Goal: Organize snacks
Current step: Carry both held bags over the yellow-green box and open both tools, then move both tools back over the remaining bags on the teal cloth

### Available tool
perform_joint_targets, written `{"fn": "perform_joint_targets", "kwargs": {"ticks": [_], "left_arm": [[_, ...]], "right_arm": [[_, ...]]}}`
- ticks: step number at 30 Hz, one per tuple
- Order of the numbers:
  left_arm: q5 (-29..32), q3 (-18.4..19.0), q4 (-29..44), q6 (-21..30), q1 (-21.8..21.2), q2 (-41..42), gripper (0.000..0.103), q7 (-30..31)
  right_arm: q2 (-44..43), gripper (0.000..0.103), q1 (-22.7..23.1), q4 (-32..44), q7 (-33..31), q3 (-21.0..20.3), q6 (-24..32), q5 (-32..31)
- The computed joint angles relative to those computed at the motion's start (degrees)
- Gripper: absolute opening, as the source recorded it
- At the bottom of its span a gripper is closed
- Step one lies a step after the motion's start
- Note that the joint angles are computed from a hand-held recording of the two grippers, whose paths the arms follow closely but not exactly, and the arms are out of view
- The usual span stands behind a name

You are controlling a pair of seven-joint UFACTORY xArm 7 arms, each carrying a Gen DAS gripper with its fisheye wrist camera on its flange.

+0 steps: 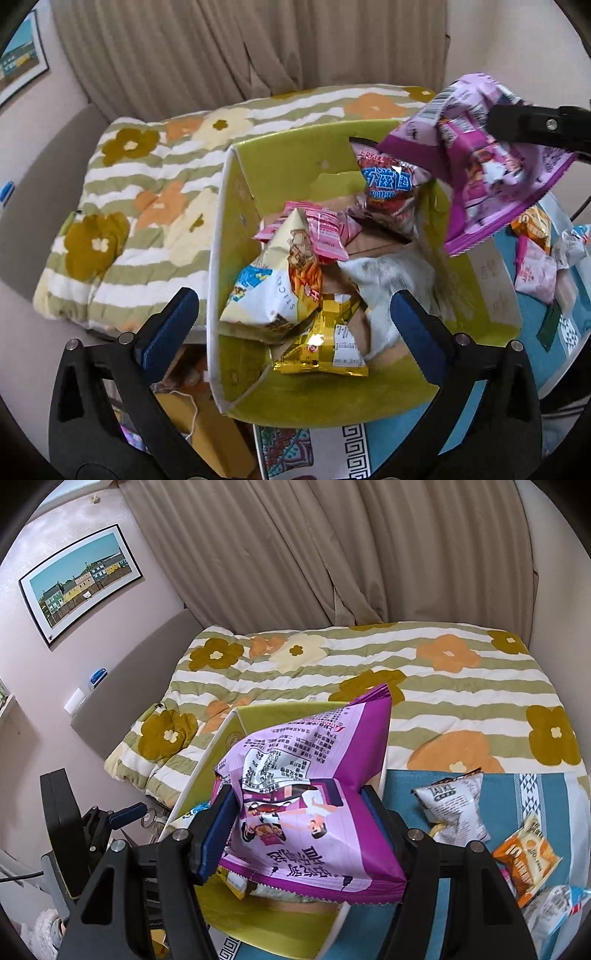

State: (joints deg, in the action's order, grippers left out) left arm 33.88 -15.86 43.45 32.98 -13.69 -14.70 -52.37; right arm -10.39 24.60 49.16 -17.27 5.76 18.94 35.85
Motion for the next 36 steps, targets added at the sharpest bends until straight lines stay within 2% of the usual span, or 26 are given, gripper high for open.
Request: {"fn": "perform_joint_targets", "kwargs": {"ticks": [6,12,14,16,17,19,23,27,31,36], "left_arm": [[-2.6,1.1,-2.4,-2.5,0.0,-0.8,0.103,2.2],[-6.7,2.1,-4.0,-3.9,0.2,-1.0,0.103,5.7],[-7.0,2.0,-4.2,-4.0,0.4,-1.0,0.103,6.5],[-7.1,1.7,-4.5,-3.8,0.6,-1.1,0.103,7.1],[-7.3,1.6,-4.5,-3.7,0.6,-1.0,0.103,7.2],[-8.3,1.9,-4.7,-4.3,0.6,-0.7,0.103,7.6],[-9.9,2.2,-4.3,-5.0,0.6,0.3,0.103,8.2],[-8.3,1.1,-3.2,-3.5,0.8,0.2,0.103,6.7],[-6.6,-0.4,-2.1,-0.9,0.5,-1.0,0.103,3.8],[-4.8,-2.2,-0.2,2.2,-0.7,-2.2,0.103,-0.4]], "right_arm": [[3.5,0.062,0.5,1.5,2.6,1.8,-1.5,-0.8],[8.4,0.064,-1.5,4.9,13.1,4.4,0.3,-12.6],[9.9,0.07,-1.7,5.5,16.2,4.8,-0.3,-14.6],[10.7,0.095,-1.7,5.2,16.3,5.2,-2.4,-13.0],[10.5,0.103,-1.6,4.6,17.3,5.5,-3.6,-13.7],[10.2,0.102,-1.6,3.5,19.0,5.7,-5.5,-16.4],[10.5,0.102,-1.7,3.8,23.3,5.6,-3.7,-23.4],[9.9,0.102,-1.6,3.8,17.8,5.8,-2.8,-17.3],[7.7,0.102,-1.3,2.7,16.7,5.4,-2.5,-16.6],[3.1,0.102,-0.3,0.8,12.3,3.9,-1.4,-12.3]]}}
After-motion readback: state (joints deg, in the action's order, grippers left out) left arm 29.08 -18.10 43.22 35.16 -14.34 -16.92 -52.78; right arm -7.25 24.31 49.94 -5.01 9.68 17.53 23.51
